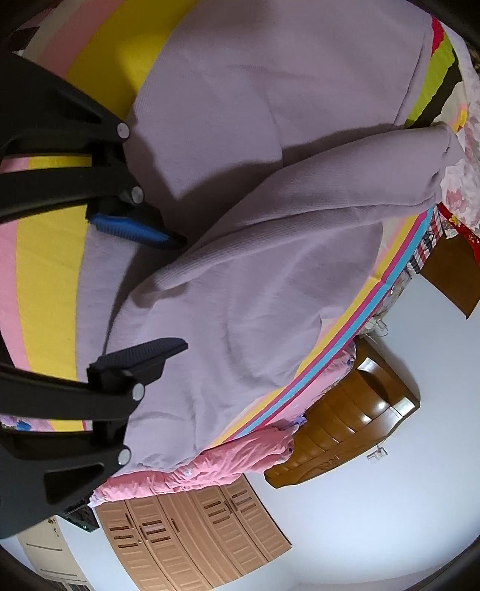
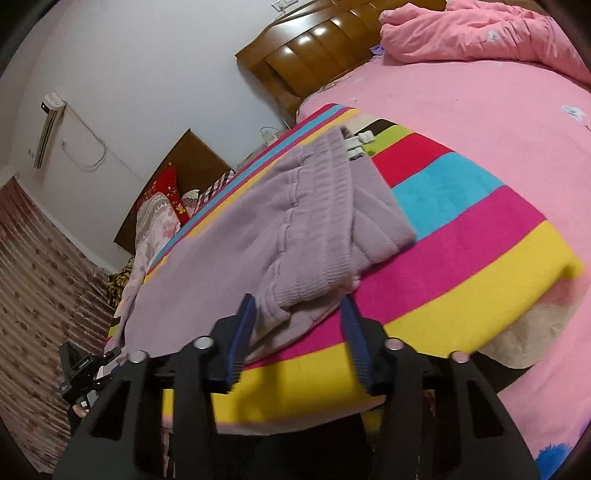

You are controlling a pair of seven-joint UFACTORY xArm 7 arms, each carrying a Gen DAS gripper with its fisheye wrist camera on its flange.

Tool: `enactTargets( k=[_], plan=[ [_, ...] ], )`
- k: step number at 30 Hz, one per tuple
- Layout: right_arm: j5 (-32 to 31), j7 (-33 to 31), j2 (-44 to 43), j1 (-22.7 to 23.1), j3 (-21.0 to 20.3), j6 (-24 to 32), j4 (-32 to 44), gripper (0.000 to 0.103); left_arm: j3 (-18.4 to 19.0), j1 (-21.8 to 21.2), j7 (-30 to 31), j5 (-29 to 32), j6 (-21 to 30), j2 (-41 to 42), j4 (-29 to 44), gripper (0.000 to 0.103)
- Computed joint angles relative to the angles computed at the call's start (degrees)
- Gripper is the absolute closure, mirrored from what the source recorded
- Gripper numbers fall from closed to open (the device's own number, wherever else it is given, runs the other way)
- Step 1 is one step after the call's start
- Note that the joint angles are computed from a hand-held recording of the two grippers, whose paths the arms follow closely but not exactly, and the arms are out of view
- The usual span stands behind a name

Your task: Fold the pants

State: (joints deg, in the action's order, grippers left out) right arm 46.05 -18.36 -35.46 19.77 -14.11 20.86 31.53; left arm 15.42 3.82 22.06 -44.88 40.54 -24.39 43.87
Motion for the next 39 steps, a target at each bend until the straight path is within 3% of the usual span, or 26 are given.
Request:
enactTargets(
  k=[4,5,6,8,9,12,14,16,20,26,32,35,37,39],
  plan=[
    [2.03,-0.21,1.32,1.57,-0.55,-1.57,0.38,0.062,-0.42,-0.29,0.56,-0.38,-1.54,-0.42,-0.7,0.058],
    [2.66,-0.34,1.43,1.84,-0.39,-2.64,0.2,0.064,-0.53,-0.3,0.58,-0.15,-1.94,-0.51,-0.88,0.076],
    [2.81,-0.53,0.42,1.77,-0.08,-3.51,-0.78,0.07,-0.71,-0.46,0.44,0.09,-2.12,-0.32,-0.97,0.086],
    [1.61,0.05,-0.32,1.57,1.32,-5.52,-1.14,0.081,-1.57,-0.31,-0.59,1.5,-3.07,-0.5,-1.34,0.097],
    [-0.58,1.21,-0.8,0.26,3.07,-6.61,-1.02,0.092,-1.74,-0.58,-0.29,1.48,-4.01,-1.58,-1.81,0.097],
    [-3.29,1.72,-1.66,1.8,1.76,-7.37,0.7,0.092,-1.91,-1.88,0.33,2.1,-6.34,-5.18,-1.75,0.097],
    [-6.34,3.86,-1.66,-0.06,2.62,-8.23,1.05,0.092,-1.07,-3.56,0.6,2.31,-5.93,-7.24,-1.02,0.097],
    [-6.68,4.92,-1.77,0.56,0.12,-9.16,0.55,0.092,0.07,-5.57,1.38,2.0,-4.23,-9.53,-1.1,0.097],
    [-2.58,2.98,-0.57,5.91,-8.55,-5.29,-0.21,0.092,-3.2,-4.42,-1.25,8.69,-4.73,-10.99,-4.38,0.097],
    [3.01,-1.89,-1.87,7.99,-9.86,-7.0,-0.56,0.092,1.93,-6.22,-1.13,4.24,-5.8,-7.57,-5.33,0.097],
    [6.97,-5.39,-2.48,11.51,-11.67,-9.97,0.26,0.092,-0.21,-7.45,-0.93,5.13,-11.97,-10.55,-4.17,0.097],
    [6.79,-4.65,-0.12,10.41,-11.58,-8.69,0.07,0.092,-0.03,-7.43,-2.28,7.38,-11.75,-9.57,-4.83,0.097],
    [10.63,-8.31,-0.04,12.94,-14.34,-9.35,-0.78,0.092,0.11,-6.64,-3.02,8.95,-11.79,-7.43,-6.32,0.097],
    [10.71,-8.61,-0.03,11.21,-13.12,-8.33,-0.85,0.092,0.75,-6.72,-2.6,8.73,-12.55,-6.03,-7.96,0.097]
  ],
)
